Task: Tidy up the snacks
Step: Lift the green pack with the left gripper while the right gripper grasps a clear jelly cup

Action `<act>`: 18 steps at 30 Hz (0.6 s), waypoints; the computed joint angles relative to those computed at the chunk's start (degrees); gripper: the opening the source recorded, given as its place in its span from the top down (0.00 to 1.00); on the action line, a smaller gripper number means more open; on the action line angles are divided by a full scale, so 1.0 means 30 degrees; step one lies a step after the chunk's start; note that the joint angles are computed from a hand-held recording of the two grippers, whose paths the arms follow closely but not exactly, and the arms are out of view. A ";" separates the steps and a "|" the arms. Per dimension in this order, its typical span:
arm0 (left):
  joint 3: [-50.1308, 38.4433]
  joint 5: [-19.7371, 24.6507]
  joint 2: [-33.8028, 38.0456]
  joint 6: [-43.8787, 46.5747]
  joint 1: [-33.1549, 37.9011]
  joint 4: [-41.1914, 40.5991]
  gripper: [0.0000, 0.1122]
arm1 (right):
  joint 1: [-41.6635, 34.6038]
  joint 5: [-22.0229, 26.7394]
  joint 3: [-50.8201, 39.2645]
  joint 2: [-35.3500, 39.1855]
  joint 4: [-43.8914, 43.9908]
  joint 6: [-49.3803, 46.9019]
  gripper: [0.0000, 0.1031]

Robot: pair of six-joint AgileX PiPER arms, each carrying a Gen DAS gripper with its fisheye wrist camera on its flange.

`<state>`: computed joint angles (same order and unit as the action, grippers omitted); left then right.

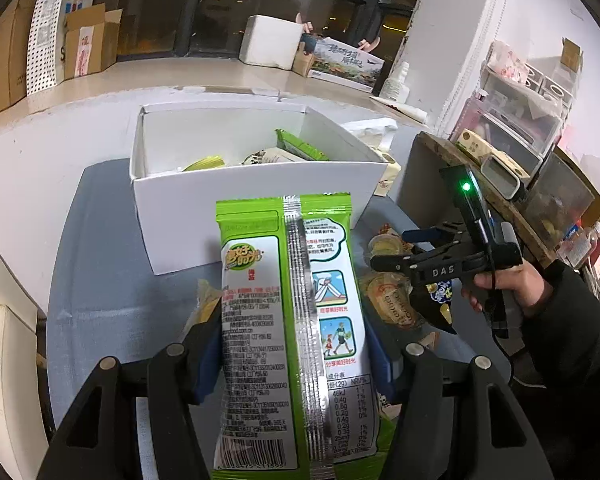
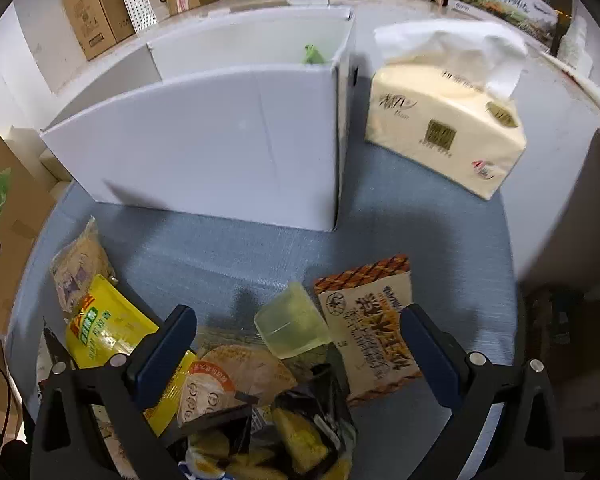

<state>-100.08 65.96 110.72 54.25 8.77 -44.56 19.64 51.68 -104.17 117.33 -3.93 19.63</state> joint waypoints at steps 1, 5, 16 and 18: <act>-0.0014 -0.0053 0.0054 -0.0047 -0.0016 0.0025 0.42 | 0.0067 0.0068 -0.0151 0.0158 0.0022 -0.0233 0.10; 0.0096 -0.0169 0.0079 -0.0143 -0.0124 0.0068 0.42 | 0.0593 0.0961 -0.1149 0.0692 -0.1293 -0.0340 0.59; 0.0060 -0.0248 0.0038 -0.0076 -0.0016 -0.0144 0.42 | 0.0851 -0.2623 0.3302 -0.2582 -0.0996 -0.0035 0.68; -0.0012 -0.0084 0.0040 -0.0138 -0.0031 -0.0237 0.42 | 0.1140 -0.2751 0.3708 -0.2939 -0.1848 0.0541 0.68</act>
